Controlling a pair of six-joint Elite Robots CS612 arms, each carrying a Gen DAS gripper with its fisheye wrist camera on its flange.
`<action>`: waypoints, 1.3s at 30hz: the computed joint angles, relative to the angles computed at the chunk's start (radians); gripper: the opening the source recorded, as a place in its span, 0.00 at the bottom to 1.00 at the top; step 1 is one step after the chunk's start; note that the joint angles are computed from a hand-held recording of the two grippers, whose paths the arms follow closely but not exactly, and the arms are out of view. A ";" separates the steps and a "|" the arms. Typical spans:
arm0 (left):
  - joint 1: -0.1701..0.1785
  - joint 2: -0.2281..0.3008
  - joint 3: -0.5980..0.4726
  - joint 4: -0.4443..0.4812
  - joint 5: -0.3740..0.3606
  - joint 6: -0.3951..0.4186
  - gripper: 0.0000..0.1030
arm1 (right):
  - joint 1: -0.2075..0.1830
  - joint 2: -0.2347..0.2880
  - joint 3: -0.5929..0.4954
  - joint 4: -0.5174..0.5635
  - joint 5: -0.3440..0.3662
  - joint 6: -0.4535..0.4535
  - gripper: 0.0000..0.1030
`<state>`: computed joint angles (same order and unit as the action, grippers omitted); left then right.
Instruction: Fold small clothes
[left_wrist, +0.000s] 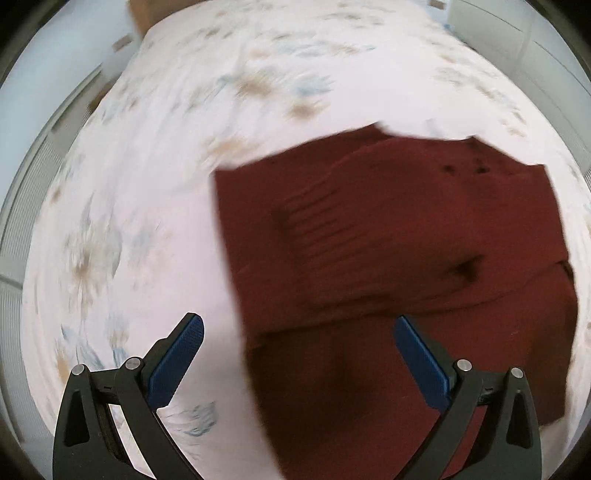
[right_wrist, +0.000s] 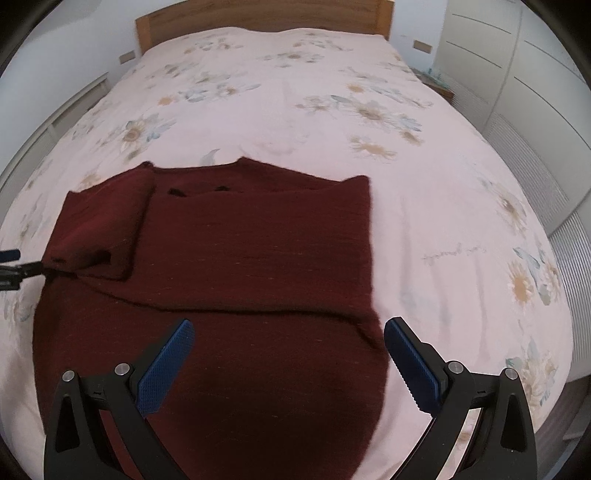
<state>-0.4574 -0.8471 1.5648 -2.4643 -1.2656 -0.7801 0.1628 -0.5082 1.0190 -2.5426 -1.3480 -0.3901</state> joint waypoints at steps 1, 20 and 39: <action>0.003 -0.001 0.014 0.000 0.004 -0.012 0.99 | 0.004 0.001 -0.002 0.004 -0.001 -0.005 0.99; 0.049 0.082 -0.008 -0.110 -0.107 0.022 0.28 | 0.080 0.043 -0.083 0.043 0.010 -0.133 0.99; 0.069 0.086 0.006 -0.145 -0.137 0.036 0.14 | 0.216 0.186 -0.341 0.244 0.033 -0.404 0.99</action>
